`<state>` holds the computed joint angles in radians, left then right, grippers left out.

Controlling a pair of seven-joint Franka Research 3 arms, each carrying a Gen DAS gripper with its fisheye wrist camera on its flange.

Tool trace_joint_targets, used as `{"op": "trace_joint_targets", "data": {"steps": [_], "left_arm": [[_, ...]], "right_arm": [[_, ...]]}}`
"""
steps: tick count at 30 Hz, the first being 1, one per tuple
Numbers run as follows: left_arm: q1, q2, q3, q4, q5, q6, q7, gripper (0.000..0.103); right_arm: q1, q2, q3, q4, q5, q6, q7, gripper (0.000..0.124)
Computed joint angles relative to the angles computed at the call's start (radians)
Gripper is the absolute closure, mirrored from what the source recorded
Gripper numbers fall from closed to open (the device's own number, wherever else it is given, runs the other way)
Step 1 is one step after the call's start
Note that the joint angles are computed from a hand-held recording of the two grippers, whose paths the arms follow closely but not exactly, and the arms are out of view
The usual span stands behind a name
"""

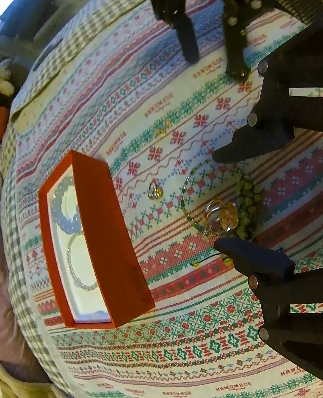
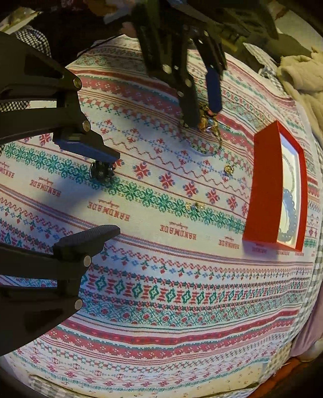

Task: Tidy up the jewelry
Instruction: 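Move both tools back toward the remaining rings on the bedspread, then grasp the gold ring with the left tool while the right tool grasps the dark gemstone ring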

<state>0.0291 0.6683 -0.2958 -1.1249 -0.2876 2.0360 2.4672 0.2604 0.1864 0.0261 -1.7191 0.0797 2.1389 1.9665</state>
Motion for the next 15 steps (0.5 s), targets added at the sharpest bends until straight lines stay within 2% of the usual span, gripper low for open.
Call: {"op": "trace_joint_targets", "data": {"steps": [9,15], "left_arm": [[-0.013,0.011,0.005,-0.001,0.024,0.013,-0.016,0.059],[-0.018,0.021,0.011,0.008,0.040,0.022,-0.040,0.075]], "right_arm": [[0.005,-0.015,0.000,-0.011,-0.011,0.014,-0.006,0.069],[0.000,-0.015,-0.001,-0.012,-0.011,0.002,0.001,0.069]]}}
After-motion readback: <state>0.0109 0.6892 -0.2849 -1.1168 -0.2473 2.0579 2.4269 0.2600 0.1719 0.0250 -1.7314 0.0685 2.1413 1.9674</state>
